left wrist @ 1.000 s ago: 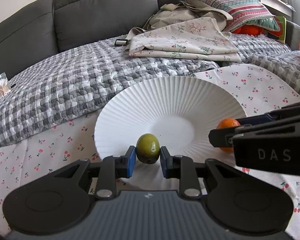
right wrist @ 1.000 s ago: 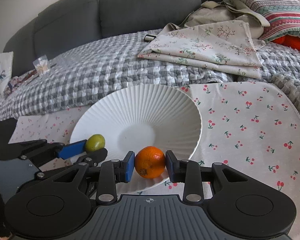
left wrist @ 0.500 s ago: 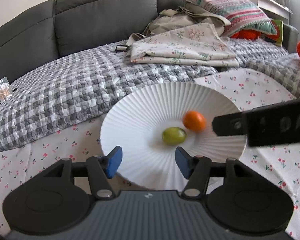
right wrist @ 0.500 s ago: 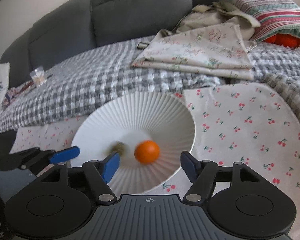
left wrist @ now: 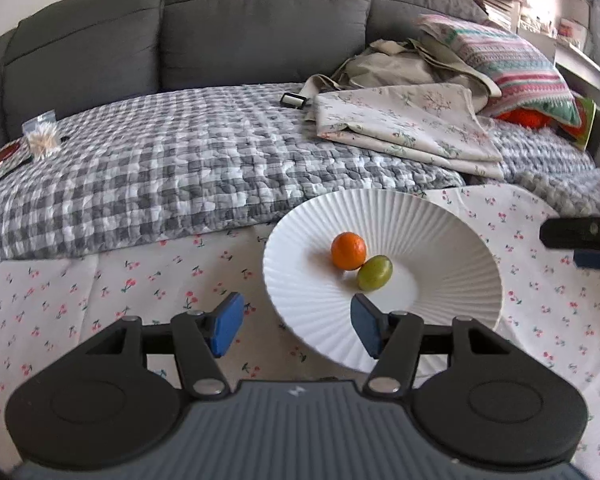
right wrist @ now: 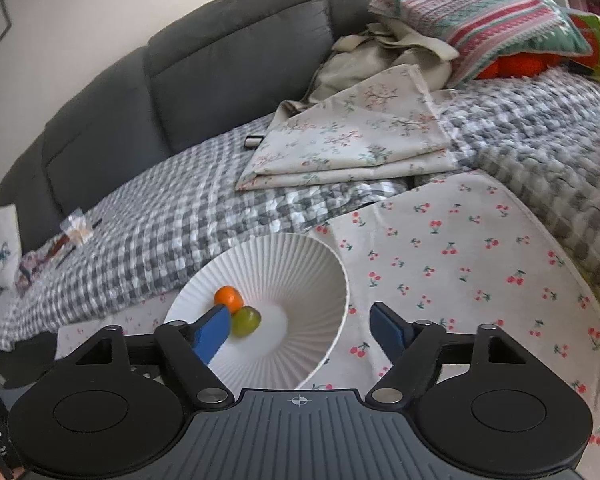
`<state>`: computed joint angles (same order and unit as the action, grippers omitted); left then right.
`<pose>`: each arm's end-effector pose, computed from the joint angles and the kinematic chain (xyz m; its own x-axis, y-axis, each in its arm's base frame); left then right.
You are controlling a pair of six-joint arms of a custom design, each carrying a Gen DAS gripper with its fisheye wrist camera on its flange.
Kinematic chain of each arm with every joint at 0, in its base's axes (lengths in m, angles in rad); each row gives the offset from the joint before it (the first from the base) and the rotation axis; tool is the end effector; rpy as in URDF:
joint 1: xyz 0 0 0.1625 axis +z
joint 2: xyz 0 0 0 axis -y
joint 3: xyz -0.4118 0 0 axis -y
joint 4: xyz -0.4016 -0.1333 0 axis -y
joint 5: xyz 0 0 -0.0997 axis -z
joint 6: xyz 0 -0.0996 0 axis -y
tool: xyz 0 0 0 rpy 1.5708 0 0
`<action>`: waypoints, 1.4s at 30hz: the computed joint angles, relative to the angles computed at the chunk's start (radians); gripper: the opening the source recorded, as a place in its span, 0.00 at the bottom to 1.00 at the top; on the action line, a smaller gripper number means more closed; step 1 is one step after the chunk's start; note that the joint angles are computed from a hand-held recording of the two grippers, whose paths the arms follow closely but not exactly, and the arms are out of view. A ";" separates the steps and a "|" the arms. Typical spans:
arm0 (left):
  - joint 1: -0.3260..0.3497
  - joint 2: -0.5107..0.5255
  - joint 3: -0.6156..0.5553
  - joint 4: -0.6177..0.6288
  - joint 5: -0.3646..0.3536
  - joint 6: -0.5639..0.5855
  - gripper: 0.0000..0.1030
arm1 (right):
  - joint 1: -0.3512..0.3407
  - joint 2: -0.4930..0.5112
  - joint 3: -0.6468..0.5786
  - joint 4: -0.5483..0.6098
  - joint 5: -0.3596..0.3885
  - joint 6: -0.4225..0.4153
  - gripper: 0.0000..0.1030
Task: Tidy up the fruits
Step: 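Open the right gripper to drop the mandarin while the left drops the lime into the bowl, then move both open grippers back to the fruit pile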
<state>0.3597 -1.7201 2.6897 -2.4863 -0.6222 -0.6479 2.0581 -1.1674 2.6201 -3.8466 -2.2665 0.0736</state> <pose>-0.1701 -0.2929 0.1752 -0.6948 0.2352 -0.6796 0.6462 0.6188 -0.4466 0.2172 -0.2616 0.1636 -0.9193 0.0999 0.3807 -0.2515 0.5951 -0.7633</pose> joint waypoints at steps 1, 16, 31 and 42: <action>-0.007 -0.024 -0.002 0.030 -0.009 -0.016 0.59 | 0.002 -0.013 0.008 0.014 0.008 0.017 0.79; -0.240 -0.455 -0.009 0.732 -0.158 -0.421 0.59 | 0.180 -0.036 0.072 0.107 -0.049 0.132 0.79; -0.333 -0.645 -0.003 0.999 -0.281 -0.620 0.64 | 0.284 -0.038 0.113 0.161 -0.065 0.191 0.84; -0.251 -0.627 0.039 0.845 -0.326 -0.534 0.64 | 0.227 -0.089 0.127 0.287 -0.005 0.262 0.84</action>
<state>0.1084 -2.3468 2.7291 -1.6409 -0.9478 -1.1815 2.2849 -1.2564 2.7471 -3.5600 -2.2711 0.3354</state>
